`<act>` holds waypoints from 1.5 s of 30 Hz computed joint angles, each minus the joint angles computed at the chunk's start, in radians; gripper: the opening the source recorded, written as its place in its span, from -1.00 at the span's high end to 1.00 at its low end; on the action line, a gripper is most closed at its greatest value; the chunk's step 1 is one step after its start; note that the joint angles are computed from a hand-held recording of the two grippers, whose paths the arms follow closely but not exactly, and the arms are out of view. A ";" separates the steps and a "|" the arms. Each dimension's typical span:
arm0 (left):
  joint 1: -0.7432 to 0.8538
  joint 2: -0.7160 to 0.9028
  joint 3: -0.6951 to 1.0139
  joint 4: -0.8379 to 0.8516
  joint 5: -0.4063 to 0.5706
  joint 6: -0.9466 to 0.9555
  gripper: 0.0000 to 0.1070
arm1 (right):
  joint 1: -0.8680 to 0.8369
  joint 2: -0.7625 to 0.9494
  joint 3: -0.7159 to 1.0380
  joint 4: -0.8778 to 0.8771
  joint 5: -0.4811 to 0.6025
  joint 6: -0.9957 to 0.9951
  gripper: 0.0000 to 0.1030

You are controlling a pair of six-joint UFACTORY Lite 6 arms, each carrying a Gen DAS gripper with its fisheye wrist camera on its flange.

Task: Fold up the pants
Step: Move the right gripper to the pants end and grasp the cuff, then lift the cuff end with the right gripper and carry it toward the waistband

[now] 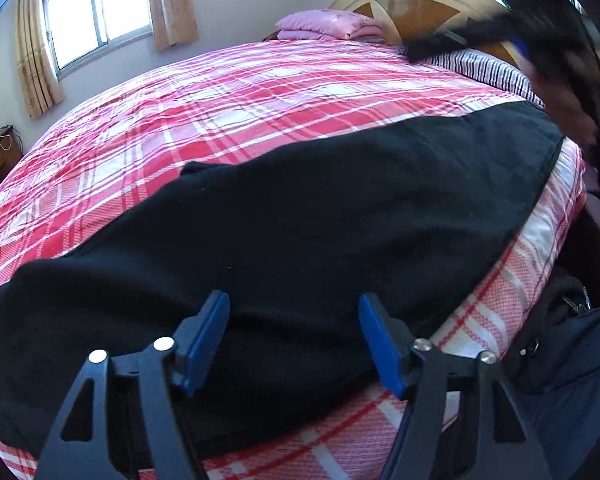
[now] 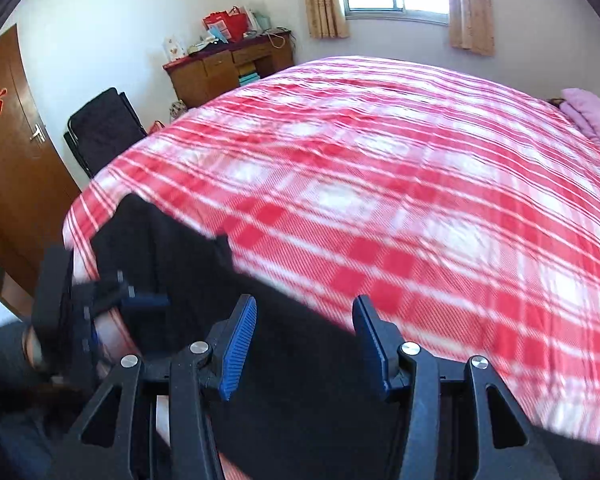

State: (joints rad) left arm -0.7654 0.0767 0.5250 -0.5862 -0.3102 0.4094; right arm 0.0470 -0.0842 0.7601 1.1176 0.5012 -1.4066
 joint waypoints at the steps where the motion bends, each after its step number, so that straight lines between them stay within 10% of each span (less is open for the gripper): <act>1: -0.015 0.000 -0.003 -0.038 -0.016 0.041 -0.33 | 0.037 0.048 0.044 0.007 -0.010 0.021 -0.02; 17: 0.000 0.007 -0.050 0.242 -0.081 -0.220 -0.52 | 0.254 0.727 0.653 -0.009 0.217 0.440 0.07; 26: 0.003 -0.008 -0.047 0.237 -0.045 -0.195 -0.55 | 0.216 0.787 0.660 0.083 0.314 0.395 0.90; 36: -0.010 -0.015 -0.054 0.208 -0.048 -0.167 -0.55 | 0.322 0.621 0.544 0.040 0.034 0.358 0.91; 45: -0.002 -0.026 -0.052 0.209 -0.026 -0.148 -0.58 | 0.290 0.755 0.629 0.063 0.057 0.351 0.90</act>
